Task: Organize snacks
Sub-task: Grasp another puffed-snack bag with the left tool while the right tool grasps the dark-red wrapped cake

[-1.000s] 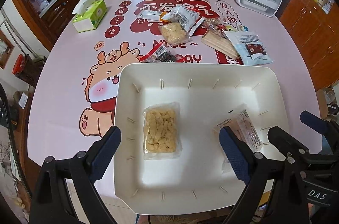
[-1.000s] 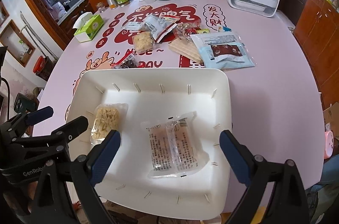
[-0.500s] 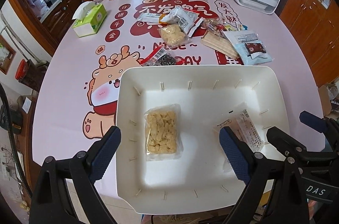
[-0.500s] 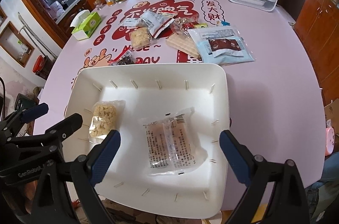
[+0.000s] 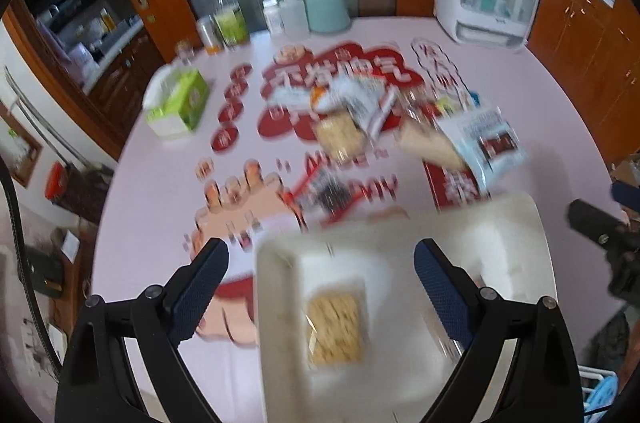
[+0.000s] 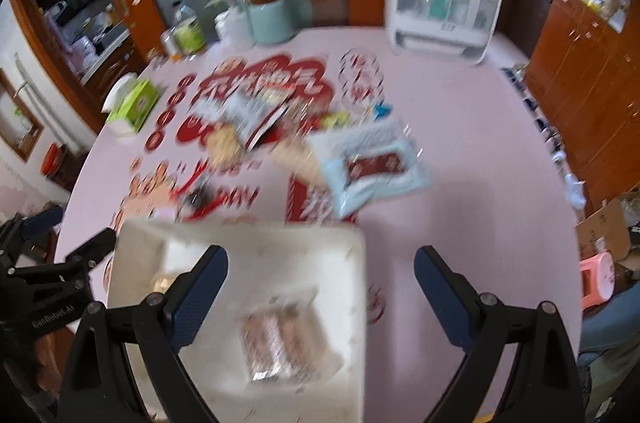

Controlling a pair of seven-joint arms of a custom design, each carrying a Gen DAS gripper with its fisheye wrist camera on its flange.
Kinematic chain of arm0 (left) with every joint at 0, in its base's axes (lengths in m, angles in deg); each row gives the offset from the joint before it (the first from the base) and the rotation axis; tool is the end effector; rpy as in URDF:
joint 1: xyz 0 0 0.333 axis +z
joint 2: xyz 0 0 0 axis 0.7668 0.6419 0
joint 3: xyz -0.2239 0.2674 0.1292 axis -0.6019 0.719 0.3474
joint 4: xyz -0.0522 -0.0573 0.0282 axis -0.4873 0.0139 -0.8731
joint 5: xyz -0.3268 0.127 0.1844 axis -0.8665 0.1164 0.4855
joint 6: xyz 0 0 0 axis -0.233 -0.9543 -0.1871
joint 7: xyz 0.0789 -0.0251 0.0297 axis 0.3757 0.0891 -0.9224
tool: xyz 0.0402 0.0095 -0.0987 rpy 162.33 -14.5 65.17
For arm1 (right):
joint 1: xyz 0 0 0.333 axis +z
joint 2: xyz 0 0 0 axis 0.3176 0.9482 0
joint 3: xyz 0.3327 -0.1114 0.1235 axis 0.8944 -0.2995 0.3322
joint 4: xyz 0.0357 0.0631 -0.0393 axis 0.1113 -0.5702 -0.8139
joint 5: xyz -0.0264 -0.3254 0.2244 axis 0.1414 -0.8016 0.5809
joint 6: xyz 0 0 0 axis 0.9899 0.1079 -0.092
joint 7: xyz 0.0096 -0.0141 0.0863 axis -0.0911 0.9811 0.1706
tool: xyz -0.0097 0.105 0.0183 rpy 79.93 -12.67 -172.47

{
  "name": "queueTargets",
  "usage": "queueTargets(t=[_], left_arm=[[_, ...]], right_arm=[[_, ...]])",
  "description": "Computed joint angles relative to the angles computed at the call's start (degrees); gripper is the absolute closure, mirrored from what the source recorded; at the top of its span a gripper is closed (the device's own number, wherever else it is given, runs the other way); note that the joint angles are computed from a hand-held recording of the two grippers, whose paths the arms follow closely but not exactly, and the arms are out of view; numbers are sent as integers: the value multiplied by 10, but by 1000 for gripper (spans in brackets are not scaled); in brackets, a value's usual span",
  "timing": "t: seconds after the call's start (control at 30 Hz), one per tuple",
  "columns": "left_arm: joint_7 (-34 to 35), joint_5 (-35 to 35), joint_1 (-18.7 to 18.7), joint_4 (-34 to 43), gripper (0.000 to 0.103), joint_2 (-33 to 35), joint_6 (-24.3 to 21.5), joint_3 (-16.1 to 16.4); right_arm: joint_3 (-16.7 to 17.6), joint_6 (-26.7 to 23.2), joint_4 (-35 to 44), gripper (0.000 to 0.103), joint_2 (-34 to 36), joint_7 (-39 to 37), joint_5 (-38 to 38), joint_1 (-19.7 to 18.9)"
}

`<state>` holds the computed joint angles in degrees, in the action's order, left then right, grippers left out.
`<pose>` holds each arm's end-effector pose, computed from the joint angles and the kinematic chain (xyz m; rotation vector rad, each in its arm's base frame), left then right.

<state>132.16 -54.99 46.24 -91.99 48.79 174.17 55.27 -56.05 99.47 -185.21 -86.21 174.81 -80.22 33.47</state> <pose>0.4394 -0.1447 0.5854 -1.9978 1.7311 -0.3381 0.4716 0.1611 0.5879 -2.0977 1.6210 -0.4005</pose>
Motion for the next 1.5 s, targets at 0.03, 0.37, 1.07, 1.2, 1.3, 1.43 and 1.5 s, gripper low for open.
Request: queueTargets(t=[0.03,0.37,1.07,1.2,1.3,1.43,1.5], left_arm=[[-1,14,8,13,10,10,5,1],[17,55,34,140,10,145,29,37],[142,-151,25,327,10,422,-52,74],[140,-157,23,342,10,438,-57,77],[136,-158,21,351,10,447,-61,77],[133,-166,21,364,16,462,-69,76],[137,-179,26,364,21,464,-66,73]], right_arm=[[2,5,12,8,9,9,-11,-6],[-16,-28,146,22,132,17,16,-22],[-11,-224,329,35,365,104,187,-77],[-14,-211,344,38,380,119,168,-72],[-18,-210,355,49,388,127,131,-62],[-16,-199,353,56,386,114,99,-55],[-16,-190,345,59,381,110,97,-56]])
